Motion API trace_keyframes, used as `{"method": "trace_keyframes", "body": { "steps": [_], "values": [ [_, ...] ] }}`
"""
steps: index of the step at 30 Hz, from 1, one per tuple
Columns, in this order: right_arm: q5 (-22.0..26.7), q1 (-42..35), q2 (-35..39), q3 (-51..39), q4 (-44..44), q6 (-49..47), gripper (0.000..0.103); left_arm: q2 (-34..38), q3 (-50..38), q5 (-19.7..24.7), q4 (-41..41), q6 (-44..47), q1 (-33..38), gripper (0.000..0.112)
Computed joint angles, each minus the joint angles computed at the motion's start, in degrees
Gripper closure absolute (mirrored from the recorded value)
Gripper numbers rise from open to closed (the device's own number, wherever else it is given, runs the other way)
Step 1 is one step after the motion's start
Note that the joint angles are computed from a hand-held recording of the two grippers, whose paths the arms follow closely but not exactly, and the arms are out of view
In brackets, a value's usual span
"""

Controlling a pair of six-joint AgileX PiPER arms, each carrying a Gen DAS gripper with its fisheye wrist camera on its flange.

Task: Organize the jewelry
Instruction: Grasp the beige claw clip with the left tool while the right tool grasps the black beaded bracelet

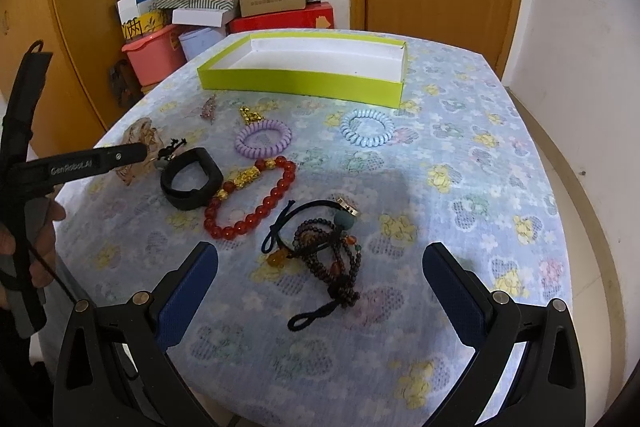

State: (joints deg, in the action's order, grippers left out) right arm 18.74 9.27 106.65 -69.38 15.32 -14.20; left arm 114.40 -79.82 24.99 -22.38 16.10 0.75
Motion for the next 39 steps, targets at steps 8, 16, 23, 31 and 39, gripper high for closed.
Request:
{"method": "trace_keyframes", "body": {
  "steps": [8,16,23,31,39],
  "values": [
    [1.4,-1.5,2.6,-2.8,4.1,-4.6,0.023,2.7,-2.7,-0.8,2.2,-1.5,-0.1,0.059],
    [4.5,-3.1,3.0,-2.7,9.9,-12.2,0.044,2.8,-2.2,-2.2,0.5,0.9,0.1,0.066],
    [5.5,-2.4,2.9,-1.3,6.8,-11.6,0.063,2.6,-1.8,-2.7,0.7,1.4,0.1,0.066],
    [4.7,-2.5,2.5,-1.1,1.6,-6.8,0.088,1.7,0.0,-4.8,2.1,1.4,-0.3,0.067],
    [3.3,-3.0,-1.1,1.2,5.4,-10.0,0.089,-2.1,4.2,-6.2,-7.2,12.2,1.2,0.067]
  ]
}}
